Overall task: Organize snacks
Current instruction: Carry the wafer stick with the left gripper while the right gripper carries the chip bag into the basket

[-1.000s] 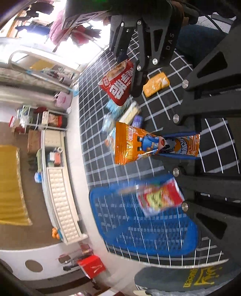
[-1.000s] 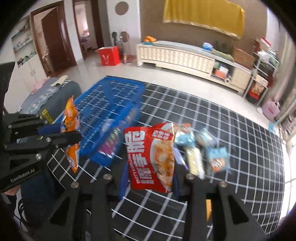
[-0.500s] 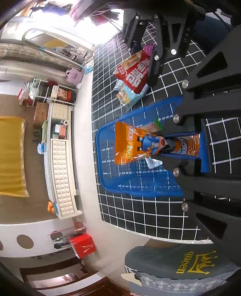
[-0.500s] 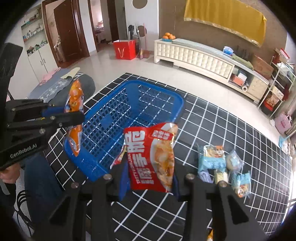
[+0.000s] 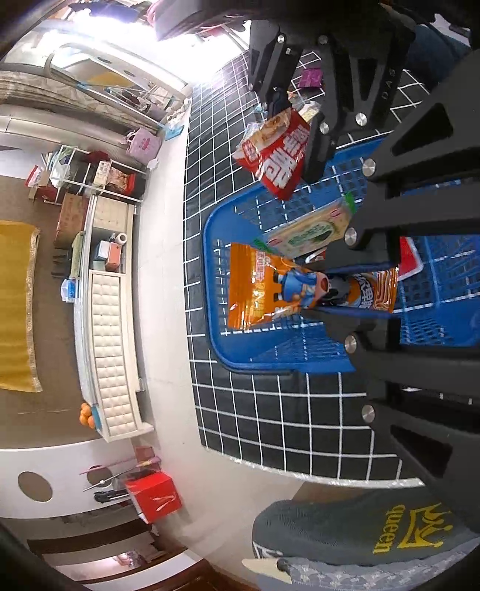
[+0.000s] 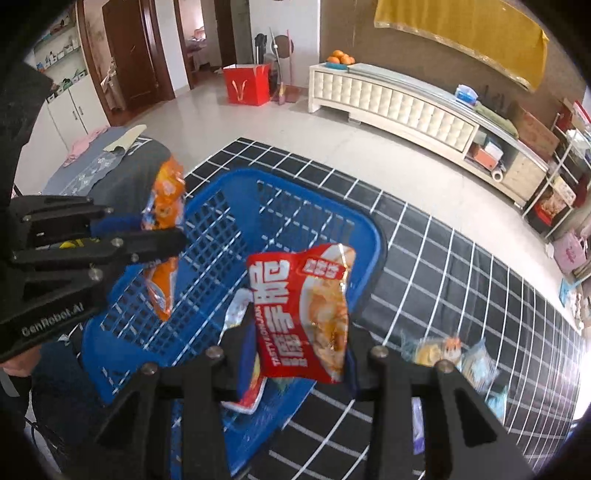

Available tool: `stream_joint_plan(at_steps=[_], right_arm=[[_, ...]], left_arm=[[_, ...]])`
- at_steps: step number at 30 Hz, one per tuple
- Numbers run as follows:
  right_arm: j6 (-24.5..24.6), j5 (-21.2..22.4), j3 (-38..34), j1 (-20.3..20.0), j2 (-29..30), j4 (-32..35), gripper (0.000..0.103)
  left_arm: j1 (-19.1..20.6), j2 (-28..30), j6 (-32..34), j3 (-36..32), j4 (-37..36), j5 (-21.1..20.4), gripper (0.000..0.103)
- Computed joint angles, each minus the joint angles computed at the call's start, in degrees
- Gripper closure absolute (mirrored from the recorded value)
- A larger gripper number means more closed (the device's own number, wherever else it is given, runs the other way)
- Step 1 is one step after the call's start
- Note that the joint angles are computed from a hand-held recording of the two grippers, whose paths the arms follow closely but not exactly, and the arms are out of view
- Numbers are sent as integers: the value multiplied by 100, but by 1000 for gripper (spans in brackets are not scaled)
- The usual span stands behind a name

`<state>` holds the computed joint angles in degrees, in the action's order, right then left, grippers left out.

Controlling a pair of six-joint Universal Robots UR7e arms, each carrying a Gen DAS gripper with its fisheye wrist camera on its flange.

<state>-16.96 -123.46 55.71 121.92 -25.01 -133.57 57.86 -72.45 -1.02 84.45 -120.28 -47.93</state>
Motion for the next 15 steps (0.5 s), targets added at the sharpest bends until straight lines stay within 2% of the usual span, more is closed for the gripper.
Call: stream_joint_plan(at_steps=[8, 13, 14, 15], right_arm=[[-212, -111, -593, -65, 324, 394, 60], [-257, -52, -845, -91, 476, 536, 59], [-273, -54, -891, -97, 511, 518, 59], [-266, -86, -1009, -100, 578, 585, 53]], left_arm=[[238, 520, 106, -599, 106, -132, 90], [276, 690, 205, -743, 55, -86, 90], [292, 724, 196, -787, 80, -80, 89], [311, 764, 162, -846, 130, -64, 85]])
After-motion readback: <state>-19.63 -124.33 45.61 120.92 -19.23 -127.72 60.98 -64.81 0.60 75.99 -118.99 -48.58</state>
